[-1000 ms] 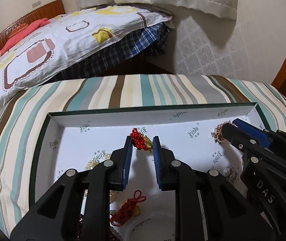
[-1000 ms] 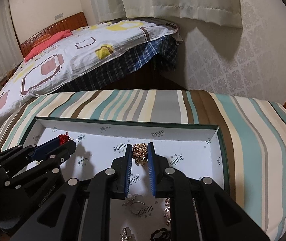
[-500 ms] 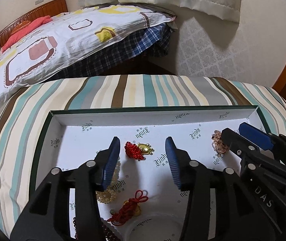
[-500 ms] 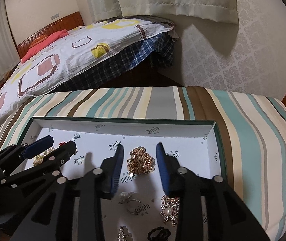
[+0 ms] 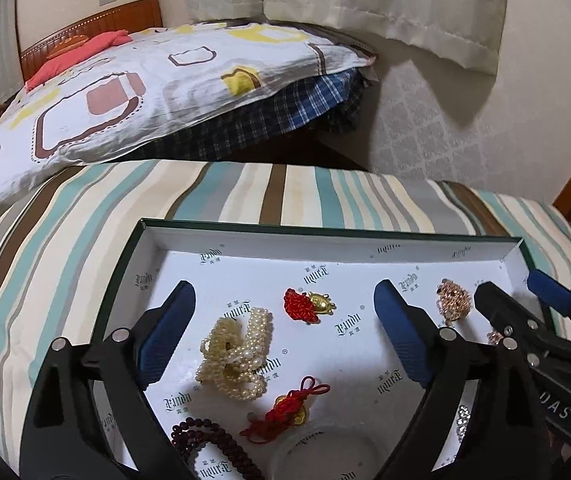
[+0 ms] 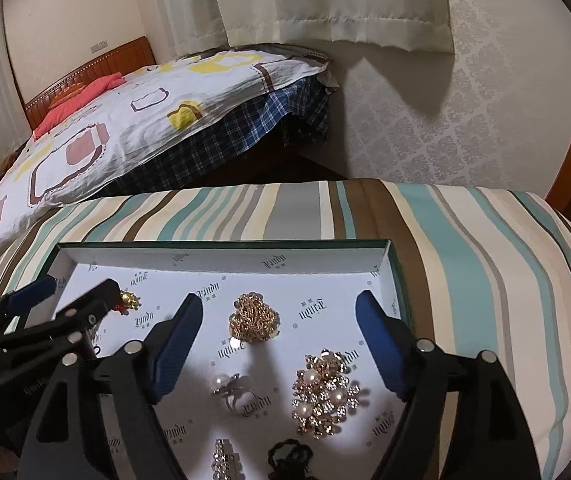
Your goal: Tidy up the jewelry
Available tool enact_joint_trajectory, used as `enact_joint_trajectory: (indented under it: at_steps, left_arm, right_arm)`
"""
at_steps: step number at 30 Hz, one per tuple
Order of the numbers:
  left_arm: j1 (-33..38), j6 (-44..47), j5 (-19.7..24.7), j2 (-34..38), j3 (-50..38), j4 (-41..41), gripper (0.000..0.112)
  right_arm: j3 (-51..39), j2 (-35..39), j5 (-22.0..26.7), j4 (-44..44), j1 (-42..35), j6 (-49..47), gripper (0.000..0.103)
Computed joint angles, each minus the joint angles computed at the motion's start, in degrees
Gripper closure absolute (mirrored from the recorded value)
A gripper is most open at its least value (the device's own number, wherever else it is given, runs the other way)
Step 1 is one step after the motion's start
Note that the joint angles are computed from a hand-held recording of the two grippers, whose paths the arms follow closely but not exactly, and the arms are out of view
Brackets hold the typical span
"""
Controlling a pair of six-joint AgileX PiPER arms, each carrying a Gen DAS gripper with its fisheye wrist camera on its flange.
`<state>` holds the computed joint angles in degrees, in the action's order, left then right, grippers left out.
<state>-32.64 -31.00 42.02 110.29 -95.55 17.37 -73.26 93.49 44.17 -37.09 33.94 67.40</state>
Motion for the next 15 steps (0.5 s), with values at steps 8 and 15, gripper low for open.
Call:
enact_joint_trajectory:
  at_steps: [8, 15]
  left_arm:
    - [-1.6, -5.3, -3.5, -7.7, 8.0, 7.0, 0.023]
    - [-5.9, -15.2, -6.8, -20.2, 22.7, 18.9, 0.02]
  right_arm:
    - [2.4, -4.1, 4.6, -5.1, 4.4, 6.0, 0.023]
    - [6.8, -9.8, 11.7, -10.8, 13.4, 15.1, 0.022]
